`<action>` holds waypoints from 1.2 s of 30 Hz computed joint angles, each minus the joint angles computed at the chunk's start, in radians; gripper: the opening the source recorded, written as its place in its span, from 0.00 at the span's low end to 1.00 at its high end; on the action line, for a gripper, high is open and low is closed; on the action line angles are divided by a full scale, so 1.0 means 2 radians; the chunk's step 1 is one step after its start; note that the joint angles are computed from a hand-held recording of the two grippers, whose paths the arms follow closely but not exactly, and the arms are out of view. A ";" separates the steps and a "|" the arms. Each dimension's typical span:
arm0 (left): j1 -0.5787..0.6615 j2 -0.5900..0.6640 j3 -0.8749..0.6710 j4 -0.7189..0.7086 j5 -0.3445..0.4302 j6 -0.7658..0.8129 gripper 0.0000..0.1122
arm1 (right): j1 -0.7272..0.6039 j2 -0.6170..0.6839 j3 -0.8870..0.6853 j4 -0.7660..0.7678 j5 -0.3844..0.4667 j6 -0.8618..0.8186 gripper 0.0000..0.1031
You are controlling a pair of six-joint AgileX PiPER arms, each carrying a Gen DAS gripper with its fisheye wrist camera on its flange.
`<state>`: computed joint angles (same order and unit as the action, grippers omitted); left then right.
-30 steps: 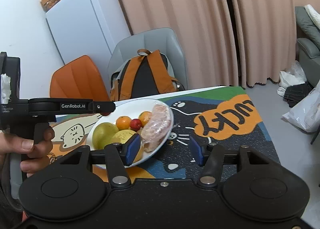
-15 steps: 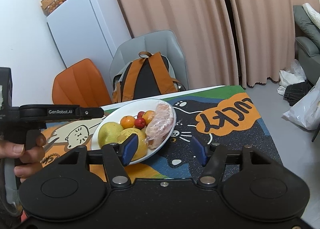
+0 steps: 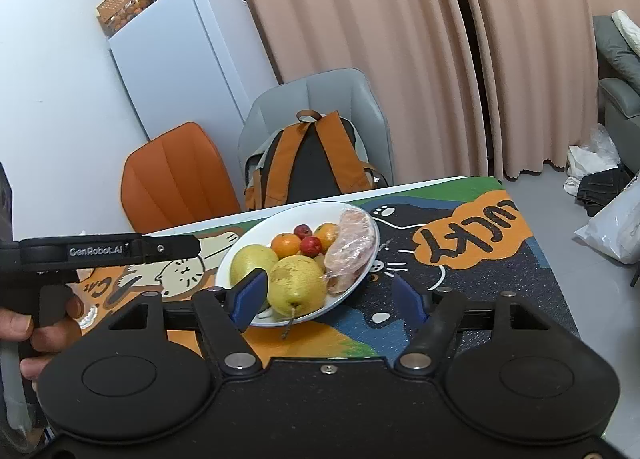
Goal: Organize fruits
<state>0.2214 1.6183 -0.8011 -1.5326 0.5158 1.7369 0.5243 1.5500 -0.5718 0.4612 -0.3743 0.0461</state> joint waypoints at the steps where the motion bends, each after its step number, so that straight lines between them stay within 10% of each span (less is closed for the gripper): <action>1: 0.005 -0.006 0.006 0.002 0.003 0.000 0.56 | 0.003 -0.003 0.001 0.005 0.001 -0.005 0.68; 15: 0.079 -0.081 0.071 0.038 0.033 -0.024 0.86 | 0.056 -0.051 0.005 0.132 0.015 -0.120 0.93; 36: 0.224 -0.166 0.100 0.129 0.128 -0.034 0.91 | 0.136 -0.117 -0.032 0.485 0.023 -0.482 1.00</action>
